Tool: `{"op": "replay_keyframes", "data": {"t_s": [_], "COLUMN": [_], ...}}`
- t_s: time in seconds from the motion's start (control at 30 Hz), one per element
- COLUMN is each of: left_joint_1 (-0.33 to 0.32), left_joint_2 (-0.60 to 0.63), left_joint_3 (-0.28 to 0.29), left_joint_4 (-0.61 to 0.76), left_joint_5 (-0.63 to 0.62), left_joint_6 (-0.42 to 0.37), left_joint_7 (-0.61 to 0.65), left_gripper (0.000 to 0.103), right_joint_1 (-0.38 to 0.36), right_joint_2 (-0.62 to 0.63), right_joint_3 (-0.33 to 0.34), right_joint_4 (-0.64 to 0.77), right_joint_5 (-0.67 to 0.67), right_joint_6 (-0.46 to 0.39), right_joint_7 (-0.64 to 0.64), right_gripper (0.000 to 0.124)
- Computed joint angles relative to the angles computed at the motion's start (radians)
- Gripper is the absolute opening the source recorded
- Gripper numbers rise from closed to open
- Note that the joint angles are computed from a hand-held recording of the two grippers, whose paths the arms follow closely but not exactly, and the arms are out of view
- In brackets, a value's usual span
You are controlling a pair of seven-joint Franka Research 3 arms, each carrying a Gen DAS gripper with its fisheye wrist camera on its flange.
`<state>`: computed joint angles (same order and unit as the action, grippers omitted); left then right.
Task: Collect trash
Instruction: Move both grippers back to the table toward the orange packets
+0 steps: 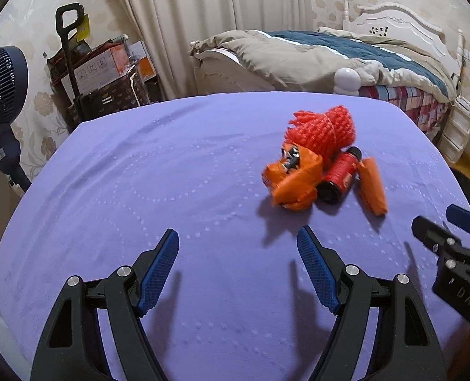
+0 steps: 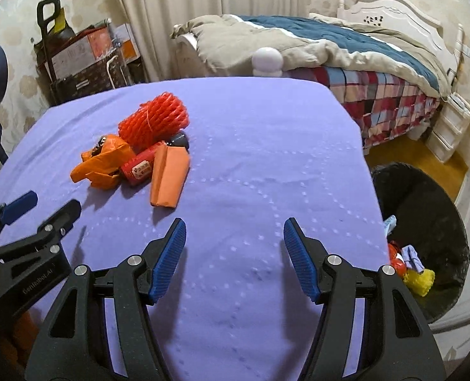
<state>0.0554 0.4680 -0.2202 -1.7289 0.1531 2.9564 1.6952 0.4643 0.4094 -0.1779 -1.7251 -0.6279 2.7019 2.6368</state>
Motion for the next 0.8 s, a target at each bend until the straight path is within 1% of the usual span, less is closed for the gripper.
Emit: {"op": "replay_keyframes", "data": {"t_s": [0.13, 0.27, 0.3, 0.37, 0.5, 0.67, 0.8], "left_joint_1": [0.021, 0.038, 0.056, 0.07, 0.064, 0.089, 0.078], "left_joint_2": [0.043, 0.068, 0.075, 0.078, 0.078, 0.054, 0.056], "left_joint_3": [-0.033, -0.064, -0.087, -0.108, -0.105, -0.128, -0.12], "left_joint_4": [0.066, 0.101, 0.109, 0.11, 0.114, 0.07, 0.078], "left_joint_5": [-0.03, -0.064, -0.08, -0.105, -0.131, -0.173, -0.181], "left_joint_6": [-0.04, -0.052, -0.061, -0.067, -0.071, -0.05, -0.054], "left_joint_7": [0.031, 0.075, 0.106, 0.144, 0.174, 0.215, 0.226], "left_gripper": [0.075, 0.075, 0.075, 0.075, 0.075, 0.075, 0.075], "right_joint_1": [-0.003, -0.003, -0.003, -0.003, 0.002, 0.01, -0.001], "right_joint_2": [0.017, 0.03, 0.034, 0.039, 0.046, 0.036, 0.039], "right_joint_3": [0.008, 0.011, 0.012, 0.012, 0.007, -0.003, 0.007], "right_joint_4": [0.025, 0.044, 0.05, 0.058, 0.07, 0.058, 0.064], "right_joint_5": [0.023, 0.04, 0.045, 0.054, 0.059, 0.037, 0.046], "right_joint_6": [-0.028, -0.047, -0.052, -0.059, -0.07, -0.078, -0.09], "right_joint_7": [-0.023, -0.038, -0.043, -0.052, -0.054, -0.032, -0.034], "right_gripper": [0.062, 0.062, 0.062, 0.062, 0.062, 0.062, 0.062]}}
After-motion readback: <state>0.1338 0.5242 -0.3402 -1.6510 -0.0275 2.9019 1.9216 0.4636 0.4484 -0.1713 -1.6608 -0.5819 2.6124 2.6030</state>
